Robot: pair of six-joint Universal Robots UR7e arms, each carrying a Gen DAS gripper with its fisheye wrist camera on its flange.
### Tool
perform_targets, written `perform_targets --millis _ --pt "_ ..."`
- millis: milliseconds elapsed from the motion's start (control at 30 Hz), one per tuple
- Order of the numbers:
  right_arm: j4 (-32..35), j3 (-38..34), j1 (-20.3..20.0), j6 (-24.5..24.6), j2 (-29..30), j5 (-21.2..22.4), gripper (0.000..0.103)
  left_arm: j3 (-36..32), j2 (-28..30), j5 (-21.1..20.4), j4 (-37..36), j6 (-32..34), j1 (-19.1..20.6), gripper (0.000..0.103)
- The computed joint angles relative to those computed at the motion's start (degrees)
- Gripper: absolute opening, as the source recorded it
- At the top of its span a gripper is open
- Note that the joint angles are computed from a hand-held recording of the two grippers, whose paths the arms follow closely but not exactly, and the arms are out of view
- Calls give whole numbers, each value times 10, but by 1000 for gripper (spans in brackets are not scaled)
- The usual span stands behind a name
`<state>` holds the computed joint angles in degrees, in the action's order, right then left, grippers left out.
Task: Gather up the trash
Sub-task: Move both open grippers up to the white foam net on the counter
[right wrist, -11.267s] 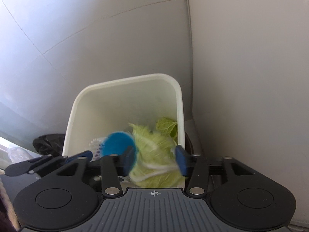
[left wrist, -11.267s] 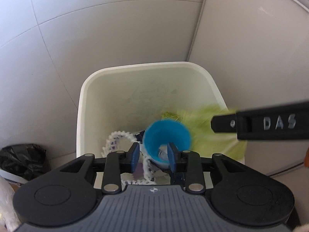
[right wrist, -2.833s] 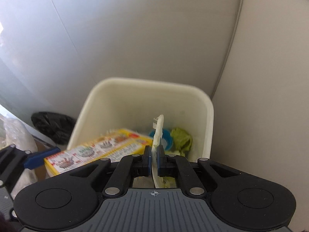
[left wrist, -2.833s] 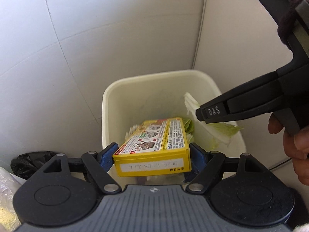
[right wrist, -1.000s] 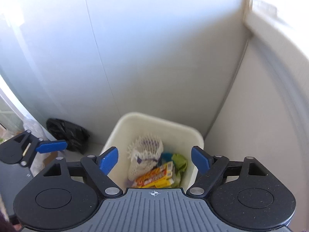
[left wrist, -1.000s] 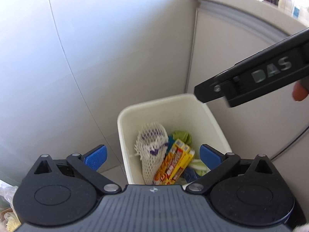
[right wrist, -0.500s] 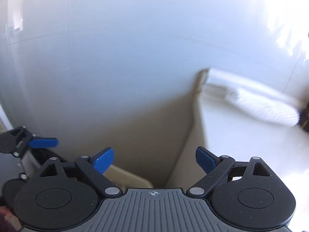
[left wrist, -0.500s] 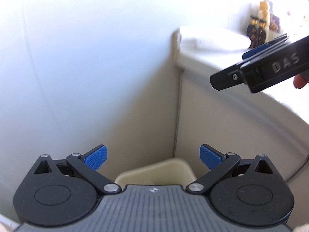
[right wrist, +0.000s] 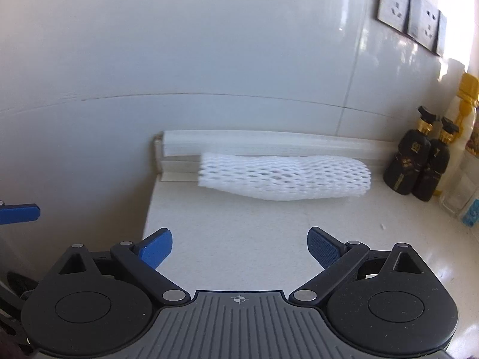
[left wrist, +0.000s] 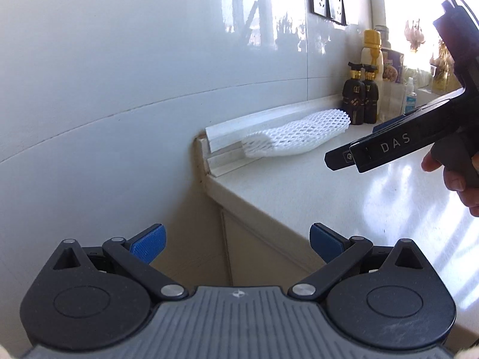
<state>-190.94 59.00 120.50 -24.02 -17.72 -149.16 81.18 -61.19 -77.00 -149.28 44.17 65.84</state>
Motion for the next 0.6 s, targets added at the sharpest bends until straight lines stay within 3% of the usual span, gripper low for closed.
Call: perform_targets --millis 133,333,600 --pt "-16 46 -21 53 -42 19 98 -19 31 -14 -12 -1 -10 102" --pt "-29 57 -50 86 -67 48 98 -56 74 -22 -10 5 -21 102" --pt "-21 65 -86 198 -90 110 98 -100 112 -36 10 -32 -27 99"
